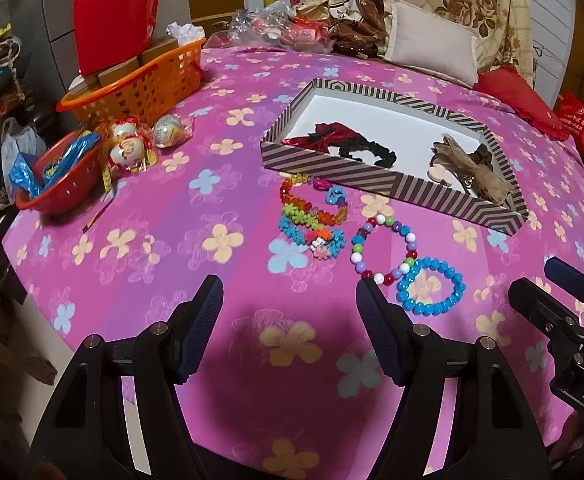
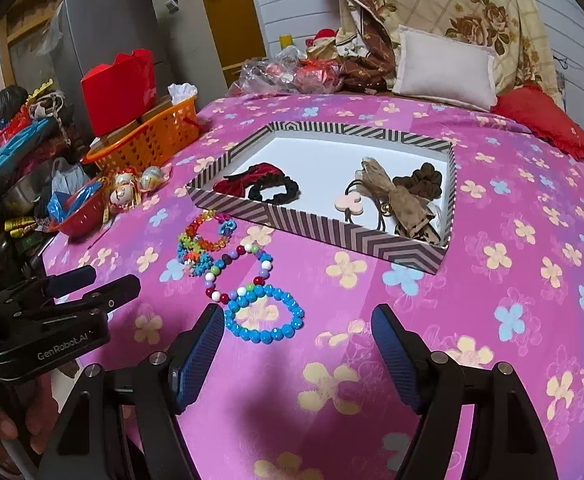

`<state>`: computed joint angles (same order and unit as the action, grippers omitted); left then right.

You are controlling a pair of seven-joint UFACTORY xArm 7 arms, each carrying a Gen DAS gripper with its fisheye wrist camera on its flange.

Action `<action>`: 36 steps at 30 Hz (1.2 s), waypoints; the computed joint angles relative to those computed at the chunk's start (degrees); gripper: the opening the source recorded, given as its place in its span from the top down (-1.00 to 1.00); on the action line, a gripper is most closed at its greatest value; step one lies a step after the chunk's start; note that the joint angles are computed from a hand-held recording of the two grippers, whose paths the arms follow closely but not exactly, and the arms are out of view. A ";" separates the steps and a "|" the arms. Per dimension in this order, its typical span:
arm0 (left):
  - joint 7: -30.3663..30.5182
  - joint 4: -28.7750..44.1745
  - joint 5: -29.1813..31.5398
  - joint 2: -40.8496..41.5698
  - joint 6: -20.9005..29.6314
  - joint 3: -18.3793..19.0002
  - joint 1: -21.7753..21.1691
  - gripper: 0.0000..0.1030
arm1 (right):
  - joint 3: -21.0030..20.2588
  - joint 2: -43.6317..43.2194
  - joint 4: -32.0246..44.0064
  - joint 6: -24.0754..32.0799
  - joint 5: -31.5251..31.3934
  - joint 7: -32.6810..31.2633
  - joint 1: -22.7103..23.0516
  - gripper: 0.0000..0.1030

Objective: Organize jewelry
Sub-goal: 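Withdraw both grippers from the tray toward the beaded bracelets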

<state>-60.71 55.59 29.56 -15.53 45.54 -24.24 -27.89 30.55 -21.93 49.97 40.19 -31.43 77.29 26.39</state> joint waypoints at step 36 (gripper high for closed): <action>0.60 -4.30 -4.98 -0.27 -2.15 2.63 0.66 -0.34 | -2.44 4.66 -0.59 -2.22 0.91 -2.63 2.17 -0.57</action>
<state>-60.11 51.29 24.58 -15.80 43.39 -21.61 -27.23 28.11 -17.27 49.39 37.96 -30.53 74.66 28.56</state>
